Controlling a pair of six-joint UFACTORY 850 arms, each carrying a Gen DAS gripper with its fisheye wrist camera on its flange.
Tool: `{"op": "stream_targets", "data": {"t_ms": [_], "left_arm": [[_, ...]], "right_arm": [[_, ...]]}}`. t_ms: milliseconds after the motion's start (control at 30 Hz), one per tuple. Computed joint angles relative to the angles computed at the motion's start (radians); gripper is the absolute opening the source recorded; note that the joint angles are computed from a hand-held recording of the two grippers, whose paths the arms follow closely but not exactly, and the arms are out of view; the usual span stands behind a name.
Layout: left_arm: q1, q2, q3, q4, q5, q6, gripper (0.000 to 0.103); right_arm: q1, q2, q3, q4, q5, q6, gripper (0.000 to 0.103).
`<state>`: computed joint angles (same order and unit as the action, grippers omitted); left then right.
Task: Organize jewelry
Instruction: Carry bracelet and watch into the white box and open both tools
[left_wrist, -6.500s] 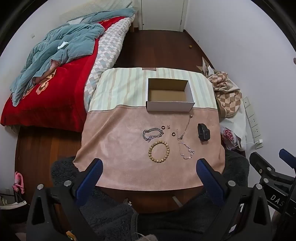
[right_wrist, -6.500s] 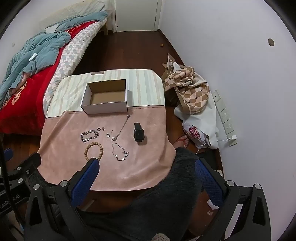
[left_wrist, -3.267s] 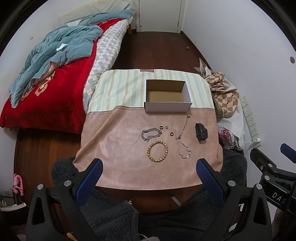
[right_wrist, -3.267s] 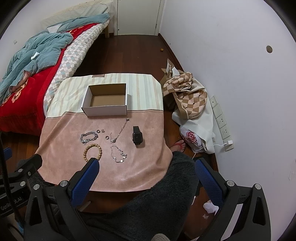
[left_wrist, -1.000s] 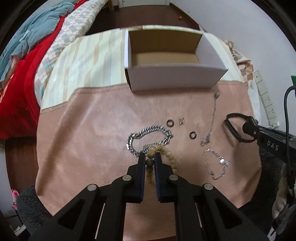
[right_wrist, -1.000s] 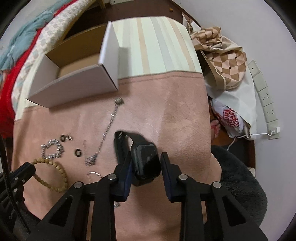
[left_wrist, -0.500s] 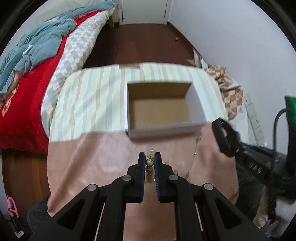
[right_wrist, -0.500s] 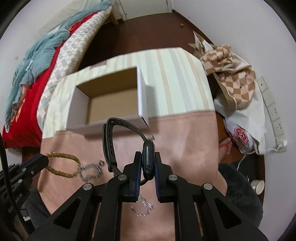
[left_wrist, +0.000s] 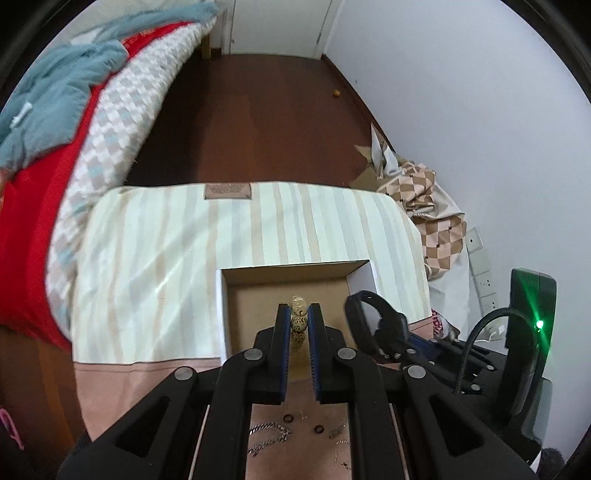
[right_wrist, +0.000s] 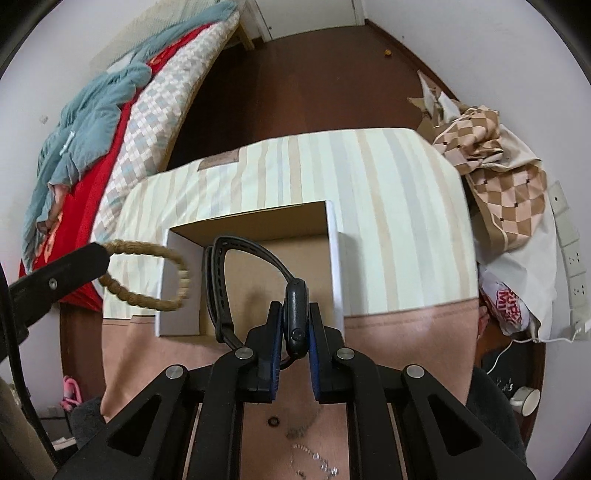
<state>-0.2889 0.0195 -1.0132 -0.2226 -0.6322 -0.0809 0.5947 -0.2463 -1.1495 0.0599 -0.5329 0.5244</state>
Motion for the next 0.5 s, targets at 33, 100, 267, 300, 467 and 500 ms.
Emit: {"op": "stream_targets", "data": {"t_ms": [33, 100, 267, 300, 467, 500], "left_arm": [[0.008, -0.02, -0.008, -0.012, -0.005, 0.011, 0.007], [0.022, -0.052, -0.022, -0.039, -0.02, 0.025, 0.008], [0.037, -0.082, -0.034, -0.066, -0.037, 0.027, 0.018], [0.033, -0.08, -0.033, -0.046, -0.032, 0.011, 0.034], [0.015, -0.034, -0.005, 0.111, 0.009, -0.13, 0.071], [0.012, -0.022, 0.004, 0.148, 0.015, -0.163, 0.074]], "right_arm": [[-0.002, -0.021, -0.016, 0.002, -0.006, -0.009, 0.013], [-0.004, -0.054, -0.039, 0.004, -0.012, -0.025, 0.013], [-0.019, -0.11, -0.075, 0.072, -0.036, -0.1, 0.03], [-0.019, -0.109, -0.072, 0.058, -0.033, -0.082, 0.048], [-0.001, -0.069, -0.047, -0.037, -0.011, 0.003, 0.065], [0.006, -0.061, -0.043, -0.068, -0.013, 0.029, 0.073]]}}
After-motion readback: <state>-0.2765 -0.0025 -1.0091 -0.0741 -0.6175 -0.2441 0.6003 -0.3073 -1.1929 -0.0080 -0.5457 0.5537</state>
